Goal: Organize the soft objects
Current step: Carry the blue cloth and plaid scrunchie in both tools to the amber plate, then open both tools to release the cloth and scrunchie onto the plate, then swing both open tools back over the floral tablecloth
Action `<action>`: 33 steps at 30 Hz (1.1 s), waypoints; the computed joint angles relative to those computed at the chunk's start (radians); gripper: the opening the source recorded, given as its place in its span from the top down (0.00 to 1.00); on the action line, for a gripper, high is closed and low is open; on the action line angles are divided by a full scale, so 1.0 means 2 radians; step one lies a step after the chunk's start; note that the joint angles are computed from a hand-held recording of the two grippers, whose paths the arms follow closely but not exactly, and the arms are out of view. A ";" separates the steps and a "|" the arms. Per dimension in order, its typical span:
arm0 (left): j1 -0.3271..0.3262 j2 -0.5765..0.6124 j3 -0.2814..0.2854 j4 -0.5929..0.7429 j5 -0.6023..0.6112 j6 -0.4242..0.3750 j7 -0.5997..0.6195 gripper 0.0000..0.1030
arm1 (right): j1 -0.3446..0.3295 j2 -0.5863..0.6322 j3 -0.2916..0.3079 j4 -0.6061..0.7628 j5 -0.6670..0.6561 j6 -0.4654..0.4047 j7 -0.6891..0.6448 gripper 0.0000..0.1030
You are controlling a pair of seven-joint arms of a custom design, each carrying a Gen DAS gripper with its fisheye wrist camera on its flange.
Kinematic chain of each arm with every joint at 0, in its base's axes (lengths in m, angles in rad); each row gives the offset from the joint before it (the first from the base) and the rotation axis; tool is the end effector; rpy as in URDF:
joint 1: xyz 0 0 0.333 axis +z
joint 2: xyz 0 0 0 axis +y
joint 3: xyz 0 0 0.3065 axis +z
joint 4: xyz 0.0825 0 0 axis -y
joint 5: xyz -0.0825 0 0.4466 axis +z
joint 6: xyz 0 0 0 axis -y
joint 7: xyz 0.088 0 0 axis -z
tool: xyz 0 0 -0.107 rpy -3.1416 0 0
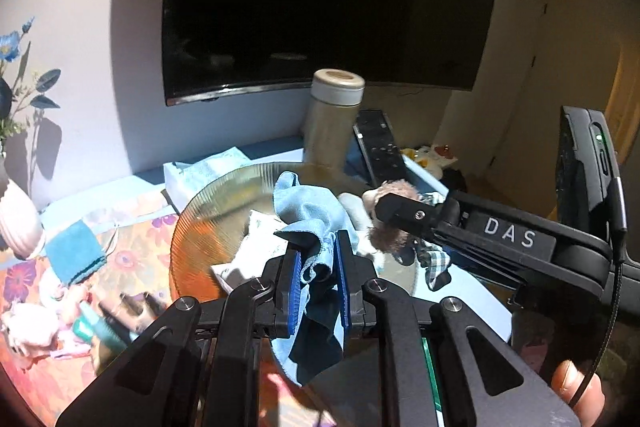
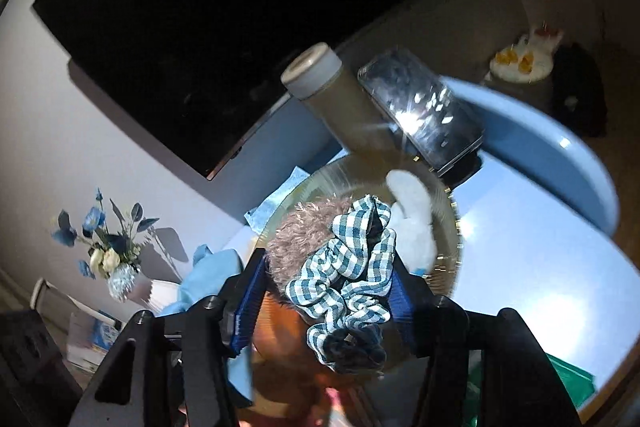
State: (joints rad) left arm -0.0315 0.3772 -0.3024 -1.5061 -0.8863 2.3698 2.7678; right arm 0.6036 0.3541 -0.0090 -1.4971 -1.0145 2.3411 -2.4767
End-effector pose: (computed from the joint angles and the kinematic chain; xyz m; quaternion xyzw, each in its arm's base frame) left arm 0.7318 -0.2286 0.4914 -0.2609 0.8462 -0.4607 0.0601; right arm 0.6411 0.4188 0.5016 -0.2143 0.8553 -0.2160 0.4194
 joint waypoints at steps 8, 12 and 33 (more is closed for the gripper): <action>0.013 0.015 -0.016 0.014 -0.031 0.009 0.018 0.23 | -0.010 -0.016 -0.007 -0.035 -0.010 0.035 0.016 0.15; 0.017 0.013 -0.011 0.019 -0.035 -0.020 0.016 0.23 | -0.012 -0.034 0.000 -0.062 -0.024 0.036 0.050 0.14; 0.077 -0.063 0.074 -0.060 -0.099 -0.114 0.142 0.23 | 0.050 0.082 0.041 0.090 0.102 -0.095 -0.152 0.14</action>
State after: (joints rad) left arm 0.1226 0.2503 -0.1545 -1.6269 -1.0851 2.1418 3.0510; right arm 0.7029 0.5182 0.0733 -1.3165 -0.8096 2.1516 -2.7802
